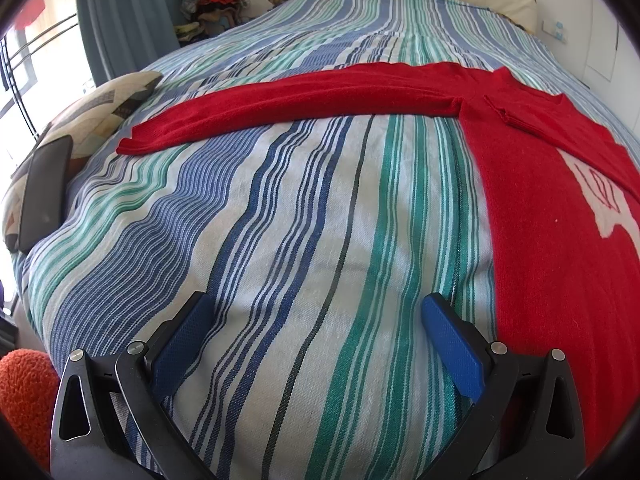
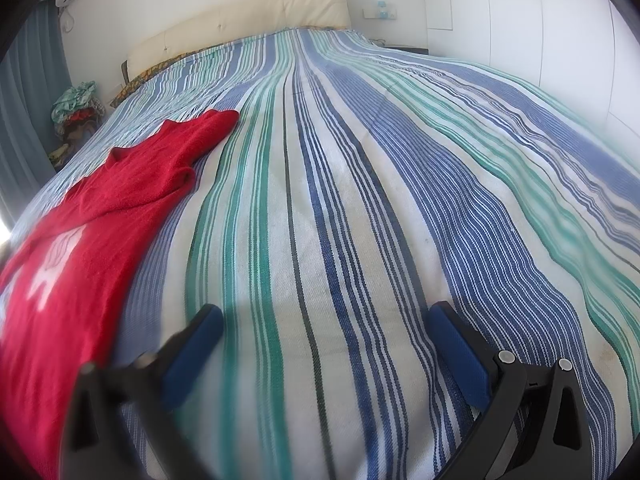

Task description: Fold small clothes

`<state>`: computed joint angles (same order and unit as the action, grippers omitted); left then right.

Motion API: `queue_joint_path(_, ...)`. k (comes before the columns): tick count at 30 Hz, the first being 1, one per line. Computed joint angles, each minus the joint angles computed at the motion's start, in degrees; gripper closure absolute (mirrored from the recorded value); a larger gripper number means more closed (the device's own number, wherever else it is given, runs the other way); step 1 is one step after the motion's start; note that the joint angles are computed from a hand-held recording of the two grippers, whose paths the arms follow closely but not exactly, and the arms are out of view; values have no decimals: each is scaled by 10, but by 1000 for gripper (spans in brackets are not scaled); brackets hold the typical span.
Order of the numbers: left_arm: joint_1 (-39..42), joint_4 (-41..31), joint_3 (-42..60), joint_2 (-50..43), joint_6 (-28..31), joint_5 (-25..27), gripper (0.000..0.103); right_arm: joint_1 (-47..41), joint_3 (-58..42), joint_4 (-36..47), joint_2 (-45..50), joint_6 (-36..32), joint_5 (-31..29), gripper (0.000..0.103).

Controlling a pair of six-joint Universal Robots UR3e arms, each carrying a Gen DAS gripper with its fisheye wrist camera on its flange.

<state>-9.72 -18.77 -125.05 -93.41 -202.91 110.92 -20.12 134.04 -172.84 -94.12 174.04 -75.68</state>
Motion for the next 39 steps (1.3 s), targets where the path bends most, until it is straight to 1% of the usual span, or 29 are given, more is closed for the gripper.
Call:
queue_joint_path(8, -6, -9, 9, -6, -5, 14, 0, -1, 1, 1, -3, 0, 2, 2)
queue_joint_path(14, -10, 7, 1, -8, -6, 20, 0, 2, 0, 3, -4, 1, -2, 1)
queue_joint_path(16, -7, 7, -2, -2, -5, 17, 0, 2, 2, 1, -5, 2, -1, 1)
queue_joint_path(18, 2, -13, 0, 13, 0, -1, 1, 3, 2, 0, -5, 3, -2, 1)
queue_joint_path(20, 23, -57, 7, 45, 14, -39, 0, 5, 0, 1, -3, 3, -4, 1)
queue_joint_path(21, 43, -78, 7, 68, 26, -69, 1, 5, 1, 1, -3, 3, -5, 1)
queue_joint_path(22, 72, -86, 1, 94, 39, -110, 1, 5, 0, 1, -3, 3, -5, 1)
queue_joint_path(24, 154, -82, -24, 150, 61, -206, 1, 8, -2, 1, -1, 4, -9, 1)
queue_joint_path(25, 202, -87, -26, 169, 63, -247, 1, 10, -2, 1, -1, 5, -11, 1)
queue_joint_path(27, 316, -110, -23, 191, 64, -339, 1, 12, -2, -1, 0, 6, -12, 1)
queue_joint_path(28, 374, -124, -15, 188, 62, -386, 1, 12, -2, -1, 0, 6, -12, 1)
queue_joint_path(30, 465, -141, 11, 140, 53, -460, 1, 12, -2, -1, 1, 6, -13, 1)
queue_joint_path(31, 496, -153, 31, 101, 49, -483, 3, 13, -3, -1, 2, 6, -14, 1)
queue_joint_path(33, 534, -153, 54, 35, 22, -495, 18, 13, -3, -2, 3, 5, -14, 1)
queue_joint_path(34, 549, -137, 54, 15, 6, -499, 31, 13, -3, -2, 3, 6, -13, 1)
queue_joint_path(35, 561, -107, 46, 2, -12, -506, 37, 12, -3, -3, 4, 6, -13, 1)
queue_joint_path(36, 570, -77, 39, -7, -30, -512, 39, 12, -3, -3, 4, 6, -13, 1)
queue_joint_path(37, 572, -57, 39, -16, -48, -509, 45, 13, -4, -2, 4, 6, -14, 1)
queue_joint_path(38, 570, -43, 43, -24, -65, -502, 48, 12, -4, -2, 4, 5, -14, 1)
queue_joint_path(39, 567, -33, 47, -31, -77, -492, 61, 12, -4, -2, 4, 4, -14, 1)
